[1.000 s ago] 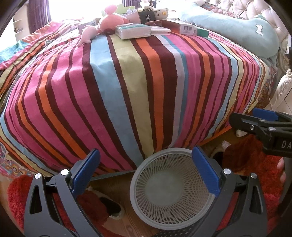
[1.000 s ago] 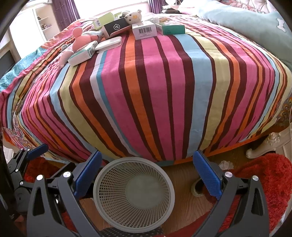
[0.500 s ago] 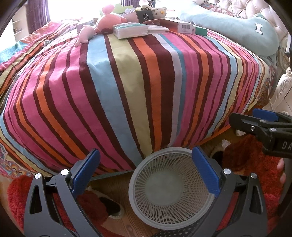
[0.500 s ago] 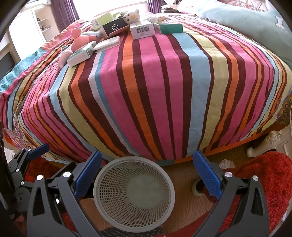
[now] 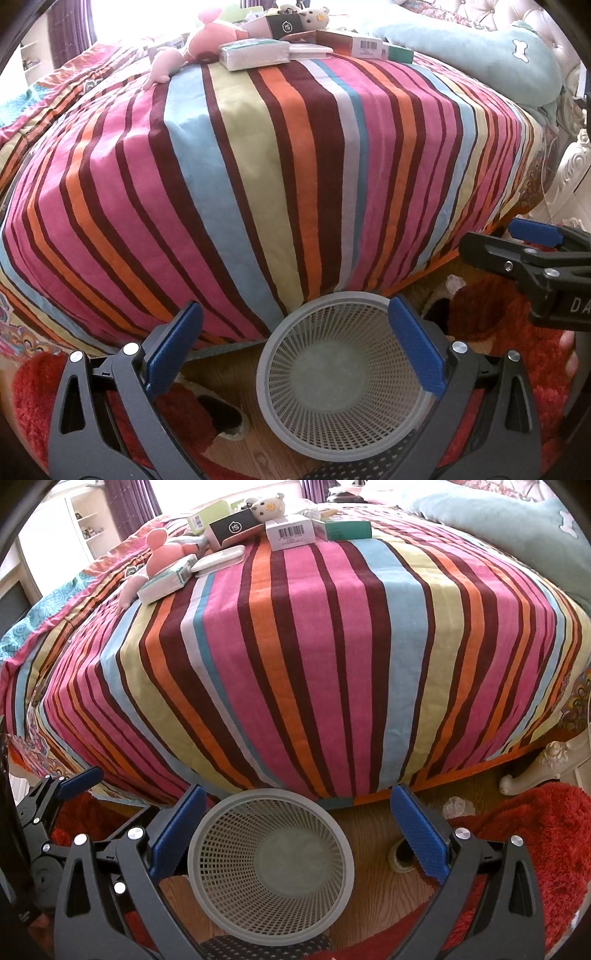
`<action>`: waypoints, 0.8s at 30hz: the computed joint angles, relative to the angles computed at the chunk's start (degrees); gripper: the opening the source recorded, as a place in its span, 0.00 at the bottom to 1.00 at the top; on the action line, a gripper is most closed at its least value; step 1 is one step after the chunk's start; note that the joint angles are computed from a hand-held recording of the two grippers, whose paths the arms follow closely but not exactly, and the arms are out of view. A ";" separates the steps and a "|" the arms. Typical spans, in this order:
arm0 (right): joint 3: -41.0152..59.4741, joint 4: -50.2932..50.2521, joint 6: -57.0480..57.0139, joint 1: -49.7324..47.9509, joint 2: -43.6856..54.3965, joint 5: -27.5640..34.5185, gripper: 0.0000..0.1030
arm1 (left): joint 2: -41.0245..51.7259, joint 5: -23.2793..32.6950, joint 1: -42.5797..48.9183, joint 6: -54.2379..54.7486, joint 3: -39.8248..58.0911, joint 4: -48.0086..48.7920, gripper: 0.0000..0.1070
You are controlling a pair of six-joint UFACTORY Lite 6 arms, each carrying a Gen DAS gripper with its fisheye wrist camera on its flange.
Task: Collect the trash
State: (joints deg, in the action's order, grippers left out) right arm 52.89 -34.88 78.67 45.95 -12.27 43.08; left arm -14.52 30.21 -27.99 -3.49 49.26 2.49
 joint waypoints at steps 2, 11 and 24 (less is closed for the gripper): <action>-0.21 0.28 0.00 -0.03 -0.37 -0.42 0.93 | -0.36 -0.08 -0.19 -0.42 -0.41 0.31 0.90; -6.04 -9.68 10.19 -0.39 -7.91 -2.33 0.93 | -2.49 0.20 4.37 7.43 -1.52 -7.53 0.90; 22.12 -8.19 -24.89 -28.56 10.07 -12.29 0.93 | 21.75 -3.51 17.22 16.34 39.00 -5.18 0.90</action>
State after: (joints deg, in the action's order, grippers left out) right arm 75.00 -43.07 53.77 17.39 -2.21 30.79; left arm 7.23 26.70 -10.77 12.84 88.26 -2.69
